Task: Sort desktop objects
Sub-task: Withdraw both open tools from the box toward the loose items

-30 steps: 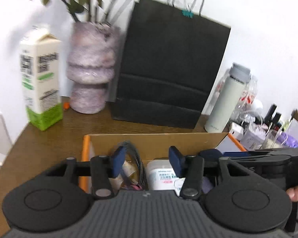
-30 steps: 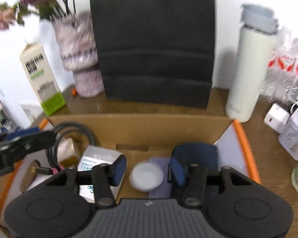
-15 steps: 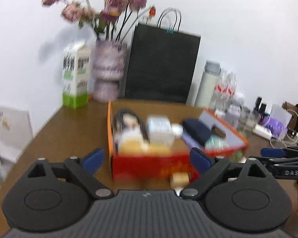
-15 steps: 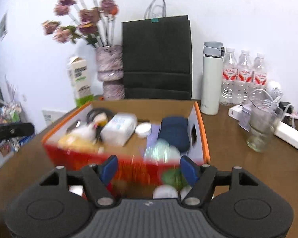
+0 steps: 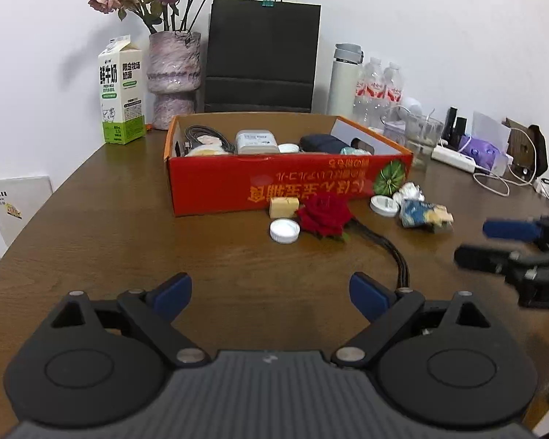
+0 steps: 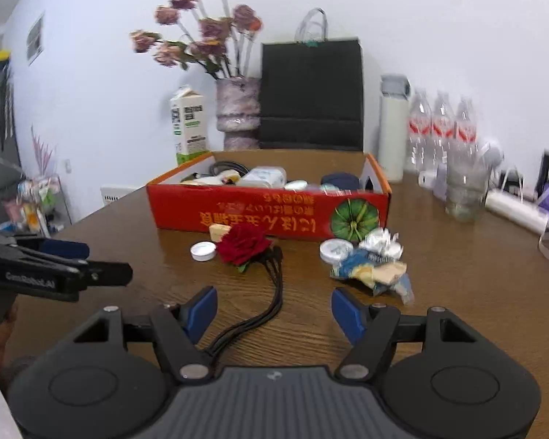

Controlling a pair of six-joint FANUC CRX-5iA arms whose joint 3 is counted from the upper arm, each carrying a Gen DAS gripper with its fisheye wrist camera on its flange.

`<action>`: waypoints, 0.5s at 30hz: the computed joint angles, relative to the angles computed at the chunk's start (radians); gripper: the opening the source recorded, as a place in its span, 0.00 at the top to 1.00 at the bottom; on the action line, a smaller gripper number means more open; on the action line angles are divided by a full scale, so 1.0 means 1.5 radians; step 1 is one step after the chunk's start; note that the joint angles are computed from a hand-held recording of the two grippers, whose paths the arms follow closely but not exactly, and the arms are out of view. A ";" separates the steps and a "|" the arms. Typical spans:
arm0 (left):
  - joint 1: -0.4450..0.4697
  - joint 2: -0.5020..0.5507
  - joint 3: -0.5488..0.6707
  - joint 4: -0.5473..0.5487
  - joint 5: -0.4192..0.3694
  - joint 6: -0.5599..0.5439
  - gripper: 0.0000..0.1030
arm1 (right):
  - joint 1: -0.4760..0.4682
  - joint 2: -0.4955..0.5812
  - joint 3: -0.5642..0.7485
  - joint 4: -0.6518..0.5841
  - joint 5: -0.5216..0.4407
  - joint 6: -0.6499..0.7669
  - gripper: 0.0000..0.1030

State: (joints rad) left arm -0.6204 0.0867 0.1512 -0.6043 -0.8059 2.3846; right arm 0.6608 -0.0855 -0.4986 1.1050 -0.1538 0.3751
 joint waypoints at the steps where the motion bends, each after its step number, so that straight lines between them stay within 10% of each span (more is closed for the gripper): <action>1: -0.004 -0.004 -0.004 -0.004 -0.007 0.009 0.07 | -0.004 -0.007 -0.008 0.032 0.004 -0.026 0.33; 15: 0.009 -0.030 -0.042 0.019 -0.009 0.057 0.06 | 0.045 -0.019 -0.018 -0.087 -0.050 0.046 0.31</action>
